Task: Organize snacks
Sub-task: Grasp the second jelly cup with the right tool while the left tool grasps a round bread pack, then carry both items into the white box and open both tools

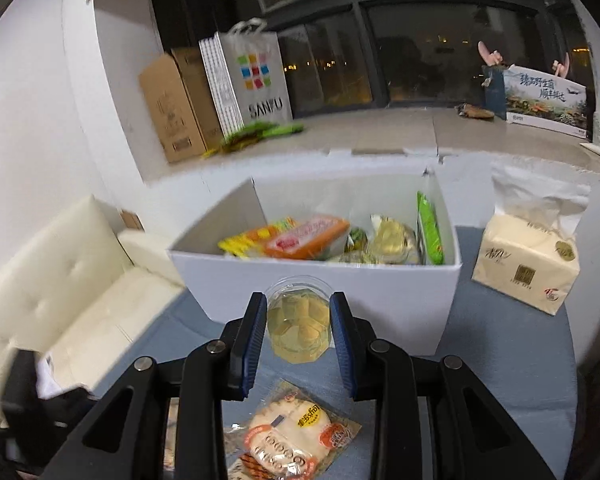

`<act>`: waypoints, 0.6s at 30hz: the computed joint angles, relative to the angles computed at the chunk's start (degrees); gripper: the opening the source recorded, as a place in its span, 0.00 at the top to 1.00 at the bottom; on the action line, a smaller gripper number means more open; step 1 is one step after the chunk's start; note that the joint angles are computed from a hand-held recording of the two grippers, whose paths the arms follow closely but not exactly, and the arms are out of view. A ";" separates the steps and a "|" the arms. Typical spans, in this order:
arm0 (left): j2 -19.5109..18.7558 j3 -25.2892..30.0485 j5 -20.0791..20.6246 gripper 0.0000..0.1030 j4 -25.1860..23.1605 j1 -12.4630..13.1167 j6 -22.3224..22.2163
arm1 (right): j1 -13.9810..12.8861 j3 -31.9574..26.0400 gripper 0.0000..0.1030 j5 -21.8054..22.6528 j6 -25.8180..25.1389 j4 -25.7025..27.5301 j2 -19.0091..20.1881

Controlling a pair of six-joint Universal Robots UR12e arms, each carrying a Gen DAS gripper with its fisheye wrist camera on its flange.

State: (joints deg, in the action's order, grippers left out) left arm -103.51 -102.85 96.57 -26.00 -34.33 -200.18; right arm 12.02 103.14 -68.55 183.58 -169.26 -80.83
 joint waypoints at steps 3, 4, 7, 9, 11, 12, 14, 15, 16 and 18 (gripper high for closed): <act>-0.91 0.82 1.27 0.00 -1.16 -0.30 1.22 | -0.65 2.06 0.66 1.43 0.28 -1.84 -2.23; -1.19 1.18 1.93 0.00 -1.57 -0.47 2.09 | -0.93 3.07 0.66 2.16 0.71 -2.65 -3.17; -1.94 1.89 3.62 0.05 -1.67 -1.04 4.94 | -1.33 6.05 0.66 2.70 0.48 -4.07 -5.81; -1.92 1.93 4.05 0.20 -0.96 -1.05 4.80 | -1.43 7.98 0.66 3.06 0.18 -3.78 -7.39; -1.37 1.23 2.33 0.22 0.12 -0.44 3.28 | -1.33 9.32 0.66 2.88 -0.60 -3.13 -8.41; -0.92 0.43 1.51 0.22 1.81 -0.15 2.38 | -1.15 9.83 0.66 2.33 -1.12 -2.87 -8.79; -0.12 -0.50 2.69 0.22 4.12 -0.29 1.76 | -0.96 10.93 0.66 2.23 -1.78 -2.10 -9.54; 0.52 -1.13 2.95 0.22 5.97 -0.35 1.74 | -0.87 11.42 0.66 2.06 -2.06 -1.90 -9.84; 1.05 -1.66 2.94 0.22 7.60 -0.31 1.87 | -0.93 11.86 0.66 2.22 -2.15 -1.68 -10.09; 1.90 -1.59 4.31 0.22 9.61 -0.50 2.25 | -1.21 12.29 0.66 3.09 -1.60 -1.62 -10.30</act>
State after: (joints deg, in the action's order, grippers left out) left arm -101.61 -104.44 100.88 -16.39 -34.83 -197.94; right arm 10.80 115.43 -65.47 181.98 -170.88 -91.12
